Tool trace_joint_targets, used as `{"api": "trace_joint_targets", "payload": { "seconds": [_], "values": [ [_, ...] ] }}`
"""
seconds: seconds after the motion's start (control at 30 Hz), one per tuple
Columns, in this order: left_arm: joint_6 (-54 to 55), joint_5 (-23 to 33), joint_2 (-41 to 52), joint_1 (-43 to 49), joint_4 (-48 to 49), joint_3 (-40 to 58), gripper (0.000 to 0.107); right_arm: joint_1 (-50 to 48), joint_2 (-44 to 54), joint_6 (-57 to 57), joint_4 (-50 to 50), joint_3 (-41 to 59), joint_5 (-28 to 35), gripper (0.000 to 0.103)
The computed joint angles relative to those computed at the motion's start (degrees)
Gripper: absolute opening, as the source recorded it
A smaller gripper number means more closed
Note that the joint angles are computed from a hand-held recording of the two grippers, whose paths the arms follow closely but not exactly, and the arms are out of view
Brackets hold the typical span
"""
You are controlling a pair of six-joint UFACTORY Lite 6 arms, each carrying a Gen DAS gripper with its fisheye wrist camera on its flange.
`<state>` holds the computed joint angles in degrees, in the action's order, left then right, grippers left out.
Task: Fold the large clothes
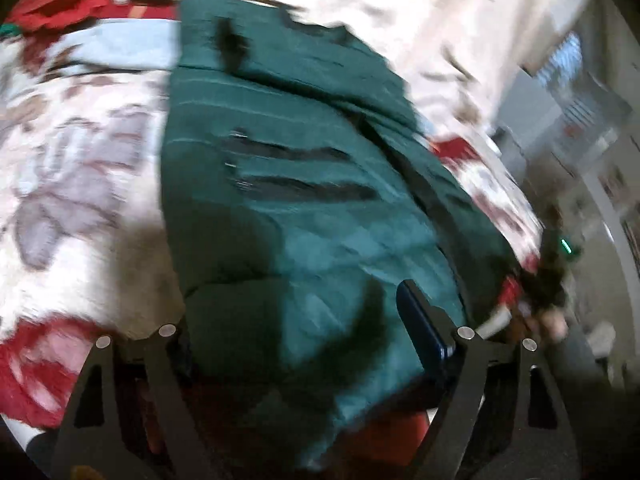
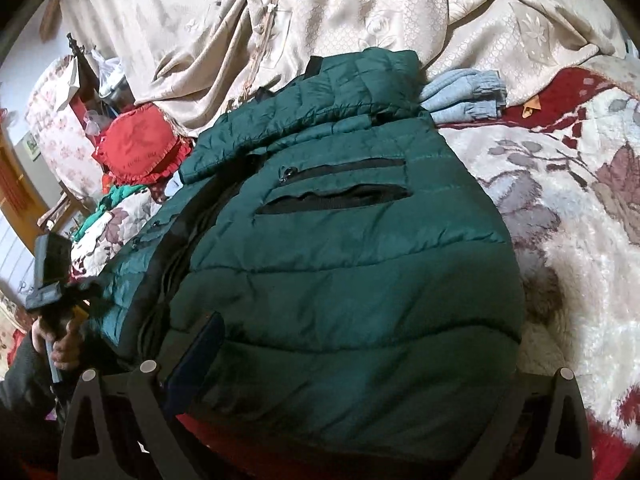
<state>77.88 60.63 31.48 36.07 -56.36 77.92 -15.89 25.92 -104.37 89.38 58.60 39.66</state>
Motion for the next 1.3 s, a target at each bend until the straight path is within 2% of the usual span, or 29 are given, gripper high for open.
{"api": "trace_joint_targets", "payload": {
  "seconds": [0.07,0.13,0.2,0.3,0.4,0.53,0.6,0.63,0.67,0.7,0.73,0.77,0.9,1.07,1.3],
  "values": [
    [2.27,2.42,-1.67,0.33,0.67,-2.08,0.083,-0.15,0.24,-0.25,0.55,0.13,0.15,0.103],
    [5.68,-0.01,-4.48,0.31,-0.37,-5.02,0.083,-0.20,0.36,-0.72,1.22,0.25,0.41,0.103],
    [4.13,-2.91,-3.48,-0.37,-1.91,-3.73,0.083,-0.27,-0.47,-2.54,2.84,-0.29,1.06,0.102],
    [1.45,-2.68,-1.86,-0.28,-4.15,-3.34,0.083,-1.41,-2.95,-5.27,4.16,-1.67,3.64,0.101],
    [2.92,-6.10,-5.67,-0.84,-2.95,-9.16,0.083,-2.21,-3.73,-3.51,2.09,-1.09,3.36,0.088],
    [-0.30,-6.59,-5.86,-0.26,-0.12,-11.45,0.083,-1.75,0.54,6.56,-5.79,3.74,-1.75,0.063],
    [0.77,-7.93,-7.17,-0.71,-1.45,-12.79,0.083,-2.33,1.65,8.83,-7.09,5.18,-0.77,0.057],
    [1.22,-8.40,-7.62,-0.49,-2.30,-13.22,0.078,-2.54,1.18,8.09,-6.83,5.10,-0.07,0.049],
    [1.61,-8.77,-7.87,-0.41,-3.45,-13.58,0.064,-2.67,0.74,7.20,-6.27,4.75,0.21,0.043],
    [1.53,-9.74,-8.31,-0.56,-4.23,-14.09,0.055,-2.83,0.28,6.45,-5.87,4.37,0.91,0.042],
    [1.48,-11.49,-8.93,-0.48,-4.71,-14.80,0.033,-2.78,-0.04,6.22,-5.87,4.07,1.04,0.038],
    [1.04,-12.64,-9.15,-0.46,-4.75,-15.04,0.019,-2.68,-0.39,5.49,-5.39,3.70,0.77,0.034],
    [1.52,-12.15,-10.78,2.10,-6.23,-15.54,0.014,-3.31,-4.50,4.10,-4.48,0.68,3.11,0.024],
    [1.49,-10.51,-12.43,6.26,-7.99,-15.35,0.013,-3.03,-15.58,2.16,-3.59,-9.64,3.84,0.020],
    [1.99,-3.94,-14.01,13.24,-7.08,-15.07,0.011,-7.87,-28.70,7.13,-7.85,-19.84,6.96,0.018]
  ]
}}
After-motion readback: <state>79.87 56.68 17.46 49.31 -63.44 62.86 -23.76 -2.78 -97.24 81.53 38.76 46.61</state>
